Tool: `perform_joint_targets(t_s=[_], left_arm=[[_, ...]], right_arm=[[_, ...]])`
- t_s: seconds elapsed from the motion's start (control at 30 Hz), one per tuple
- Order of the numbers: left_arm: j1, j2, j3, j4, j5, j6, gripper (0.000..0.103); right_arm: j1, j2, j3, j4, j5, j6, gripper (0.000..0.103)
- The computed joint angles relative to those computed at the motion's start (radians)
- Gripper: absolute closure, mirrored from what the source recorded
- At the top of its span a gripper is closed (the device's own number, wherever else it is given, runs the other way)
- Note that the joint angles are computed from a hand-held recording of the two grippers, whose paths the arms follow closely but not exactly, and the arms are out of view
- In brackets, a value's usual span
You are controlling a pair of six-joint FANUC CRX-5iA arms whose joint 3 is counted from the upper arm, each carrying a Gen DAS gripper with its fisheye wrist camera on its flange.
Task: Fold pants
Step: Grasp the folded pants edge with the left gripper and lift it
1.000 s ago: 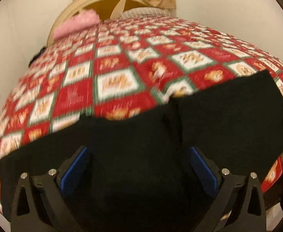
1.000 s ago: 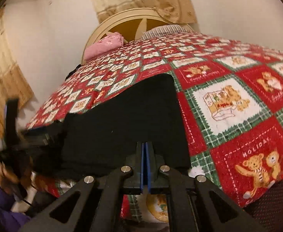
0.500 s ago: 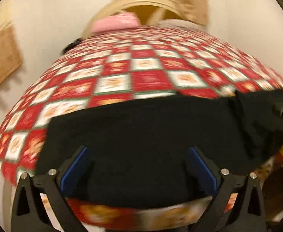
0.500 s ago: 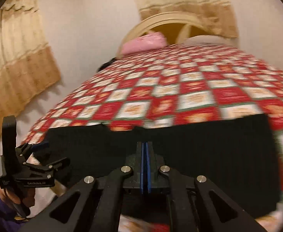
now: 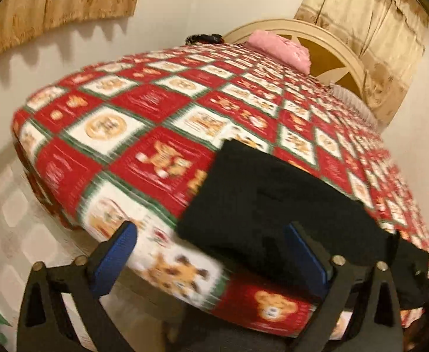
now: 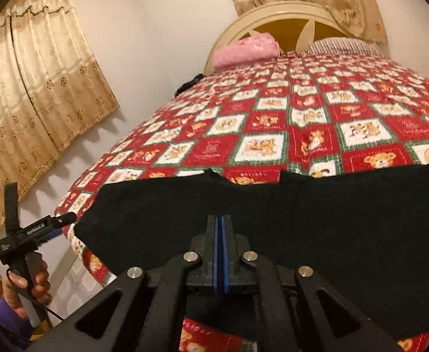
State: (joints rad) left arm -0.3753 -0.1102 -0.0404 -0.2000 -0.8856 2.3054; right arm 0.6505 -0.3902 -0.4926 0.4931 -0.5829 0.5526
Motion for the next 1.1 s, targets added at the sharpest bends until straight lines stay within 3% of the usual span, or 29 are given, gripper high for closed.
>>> perform_joint_targets(t_s=[0.17,0.23,0.3,0.37,0.43,0.53,0.63,0.83,0.87,0.93,0.97,1.0,1.1], left_arm=[[0.04,0.028,-0.037,0.159,0.029,-0.058,0.012],[0.043,0.016,-0.054,0.163,0.06,-0.015,0.013],[0.062,0.003,-0.082,0.227,0.093,-0.051,0.031],[0.068,-0.01,-0.097,0.256,0.104,-0.048,0.037],[0.049,-0.023,-0.097,0.217,0.104,-0.003,0.037],[0.058,-0.019,-0.138,0.303,0.128,-0.045,0.037],[0.056,-0.016,-0.139,0.307,0.15,-0.055,0.031],[0.105,-0.016,-0.209,0.448,0.282,-0.095,0.03],[0.103,-0.01,-0.198,0.436,0.278,-0.09,0.034],[0.091,0.004,-0.17,0.406,0.254,-0.108,0.057],[0.092,0.007,-0.188,0.454,0.271,-0.186,0.081],[0.095,0.006,-0.212,0.5,0.29,-0.243,0.087],[0.095,-0.008,-0.243,0.53,0.322,-0.274,0.088]], right_arm=[[0.03,0.003,0.012,-0.037,-0.013,0.024,0.1],[0.035,-0.001,0.009,-0.039,-0.013,0.023,0.1],[0.035,-0.002,0.009,-0.04,-0.015,0.023,0.1],[0.037,-0.009,0.003,-0.034,-0.017,0.011,0.1],[0.037,-0.012,-0.001,-0.031,-0.015,0.003,0.1],[0.034,-0.006,0.005,-0.058,-0.014,0.019,0.1],[0.038,-0.004,0.009,-0.066,-0.018,0.029,0.1],[0.042,-0.012,-0.001,-0.039,-0.016,-0.002,0.1],[0.042,-0.015,-0.005,-0.03,-0.015,-0.012,0.1],[0.043,-0.019,-0.01,-0.017,-0.016,-0.027,0.1],[0.044,-0.021,-0.013,-0.007,-0.017,-0.038,0.1],[0.043,-0.023,-0.016,-0.003,-0.018,-0.044,0.1],[0.034,-0.028,-0.022,0.007,-0.027,-0.073,0.1]])
